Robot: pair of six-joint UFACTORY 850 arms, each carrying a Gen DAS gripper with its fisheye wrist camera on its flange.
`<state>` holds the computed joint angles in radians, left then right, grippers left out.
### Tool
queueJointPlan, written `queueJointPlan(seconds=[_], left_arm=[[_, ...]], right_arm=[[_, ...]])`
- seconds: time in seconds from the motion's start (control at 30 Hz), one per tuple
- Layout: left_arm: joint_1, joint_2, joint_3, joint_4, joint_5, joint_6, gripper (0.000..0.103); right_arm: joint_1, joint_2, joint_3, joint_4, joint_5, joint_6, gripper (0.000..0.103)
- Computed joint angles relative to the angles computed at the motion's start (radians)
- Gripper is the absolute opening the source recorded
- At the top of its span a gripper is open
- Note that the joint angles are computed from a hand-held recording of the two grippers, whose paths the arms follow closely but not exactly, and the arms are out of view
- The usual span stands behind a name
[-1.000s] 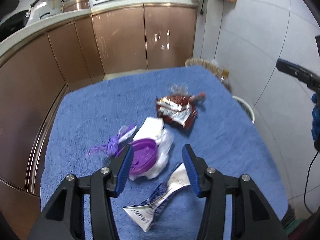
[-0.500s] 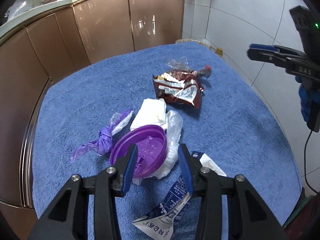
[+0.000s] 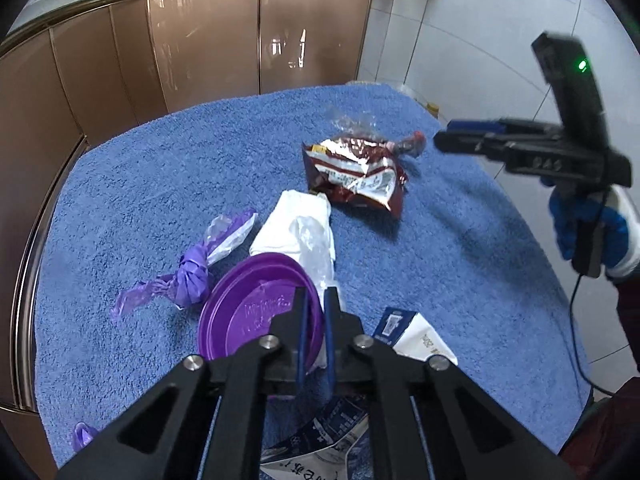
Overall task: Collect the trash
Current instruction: 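Grasp the purple lid with the left gripper while the right gripper grasps a clear plastic bag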
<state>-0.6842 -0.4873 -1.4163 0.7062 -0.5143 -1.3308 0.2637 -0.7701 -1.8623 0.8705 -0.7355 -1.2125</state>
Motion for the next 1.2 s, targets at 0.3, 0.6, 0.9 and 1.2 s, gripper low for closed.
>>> queueJointPlan(seconds=[0.3,0.6,0.9,1.2], left_arm=[[0.013,0.064,0.110,0.141,0.118,-0.245,0.006],[0.008,0.110,0.178,0.328,0.146,-0.505,0.005],[-0.022,0.131,0.184,0.400,0.090,-0.609,0.005],[-0.090,0.178,0.171,0.458,-0.033,-0.673,0.005]], right_arm=[[0.006,-0.067,-0.078,-0.029,-0.020,0.053,0.051],[0.016,-0.122,-0.147,-0.043,-0.055,0.086,0.012],[-0.011,-0.064,-0.074,0.027,-0.031,0.021,0.009],[-0.058,0.051,0.042,0.133,-0.016,-0.082,0.008]])
